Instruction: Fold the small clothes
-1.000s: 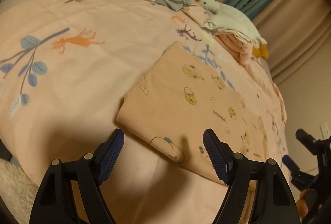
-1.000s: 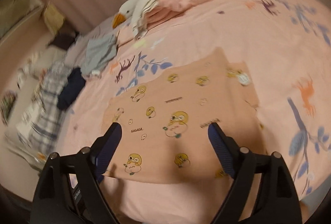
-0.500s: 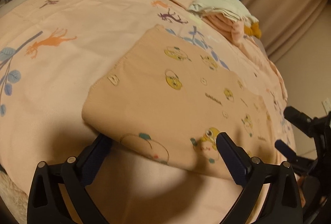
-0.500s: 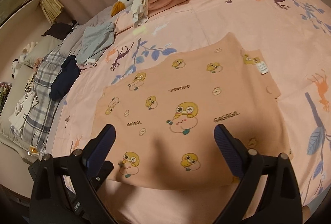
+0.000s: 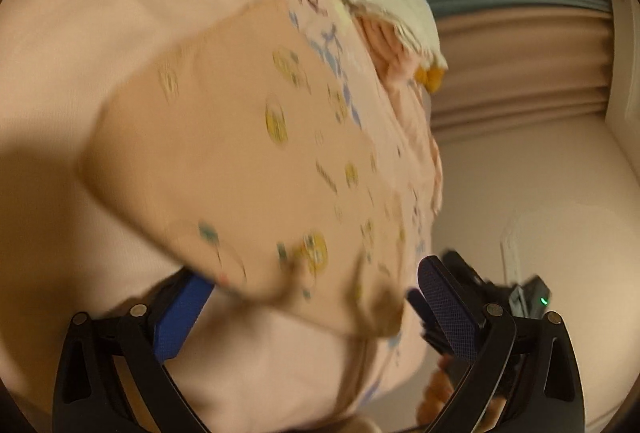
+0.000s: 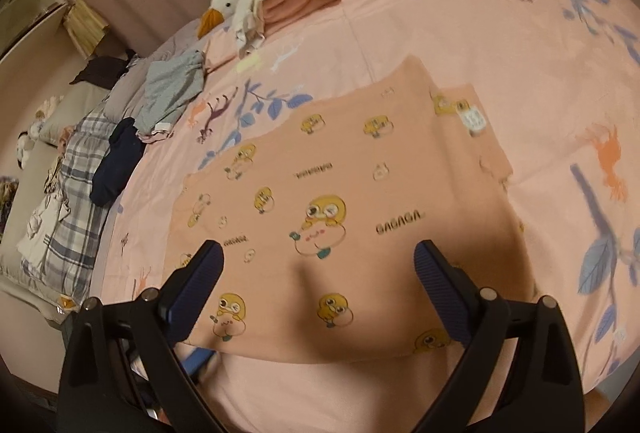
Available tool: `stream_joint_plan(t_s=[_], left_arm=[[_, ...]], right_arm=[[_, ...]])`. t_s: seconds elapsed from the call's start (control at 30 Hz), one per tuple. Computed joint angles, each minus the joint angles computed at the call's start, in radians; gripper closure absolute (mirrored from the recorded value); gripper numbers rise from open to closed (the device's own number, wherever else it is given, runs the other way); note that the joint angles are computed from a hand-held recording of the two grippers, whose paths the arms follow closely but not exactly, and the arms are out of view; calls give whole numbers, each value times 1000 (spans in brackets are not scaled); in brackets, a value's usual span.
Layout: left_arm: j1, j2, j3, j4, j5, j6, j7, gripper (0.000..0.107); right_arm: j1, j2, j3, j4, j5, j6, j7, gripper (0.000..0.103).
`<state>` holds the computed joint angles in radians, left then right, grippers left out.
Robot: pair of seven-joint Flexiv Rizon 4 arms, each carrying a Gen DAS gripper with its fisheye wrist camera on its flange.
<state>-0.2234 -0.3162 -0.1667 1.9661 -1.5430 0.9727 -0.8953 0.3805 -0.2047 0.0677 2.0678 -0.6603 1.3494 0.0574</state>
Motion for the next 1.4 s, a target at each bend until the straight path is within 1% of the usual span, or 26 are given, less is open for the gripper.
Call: stream_joint_plan(t_s=[0.07,0.13,0.17,0.2,0.23,0.27,0.3,0.33,0.4,0.43,0.47,0.53,0.67,0.7,0.8,0.83,0.87,0.9,0.97,1.03,1.07,1.17,1.23,1.3,1.33,1.4], left_arm=[[-19,-8,3,-14,41,70,6,7],[-45,-15,-6,-23,30,175,44,7],[-56,-21,-13,-29,9,223,63,7],[-69,-28,-18,-35,-20,274,82,10],[-99,-42,-9,-49,-60,335,102,20],[-102,-56,-26,-59,-55,406,100,26],[-113,-71,-15,-62,15,448,51,38],[-144,-95,28,-66,150,487,-31,49],[-173,-118,99,-59,419,528,-212,57],[-208,-134,149,-67,517,544,-281,59],[-222,-140,167,-66,559,563,-310,60],[-215,-146,148,-55,591,618,-325,62],[-59,-142,-69,-25,546,724,-252,70],[-51,-141,-75,-24,562,728,-257,71],[-121,-164,31,-62,644,685,-324,71],[-124,-165,38,-63,658,681,-340,71],[-110,-163,23,-58,665,684,-346,71],[-89,-160,-1,-51,670,688,-347,71],[-40,-155,-58,-40,682,696,-341,71],[-17,-154,-82,-32,705,706,-349,71],[-24,-156,-70,-34,720,705,-363,71],[-28,-160,-51,-44,766,689,-395,71],[-27,-165,-44,-62,801,672,-406,72],[-10,-171,-63,-74,842,688,-395,79],[7,-173,-87,-74,868,712,-383,80],[113,-176,-224,-54,920,769,-348,80]], right_arm=[[-3,-11,-5,-27,-19,-3,-40,6],[-23,-54,-2,-66,-7,72,-127,7],[-40,-80,19,-86,35,112,-195,9],[-80,-112,72,-112,87,147,-279,16],[-139,-153,154,-142,147,184,-387,33],[-189,-196,235,-167,218,214,-506,43],[-220,-222,284,-176,250,231,-561,66],[-227,-249,302,-175,266,248,-569,79],[-221,-265,312,-194,305,148,-578,86],[-190,-259,277,-201,298,65,-549,103],[-162,-259,238,-195,279,44,-508,103],[-175,-277,257,-193,360,108,-550,103],[-225,-293,330,-193,473,150,-630,103],[-233,-298,345,-187,500,176,-645,103],[-271,-305,402,-189,577,204,-685,103],[-276,-301,413,-193,592,206,-699,94],[-268,-288,413,-197,617,208,-743,94],[-236,-263,380,-184,614,209,-757,94],[-125,-222,240,-179,532,171,-716,94],[-76,-220,176,-214,508,69,-693,94],[-87,-243,192,-255,575,20,-735,94],[-192,-311,317,-322,707,-12,-832,103],[-235,-321,367,-342,793,-9,-878,103],[-294,-329,438,-361,887,-2,-951,96],[-335,-339,491,-370,947,13,-1001,96],[-355,-344,521,-376,1007,18,-1044,98]])
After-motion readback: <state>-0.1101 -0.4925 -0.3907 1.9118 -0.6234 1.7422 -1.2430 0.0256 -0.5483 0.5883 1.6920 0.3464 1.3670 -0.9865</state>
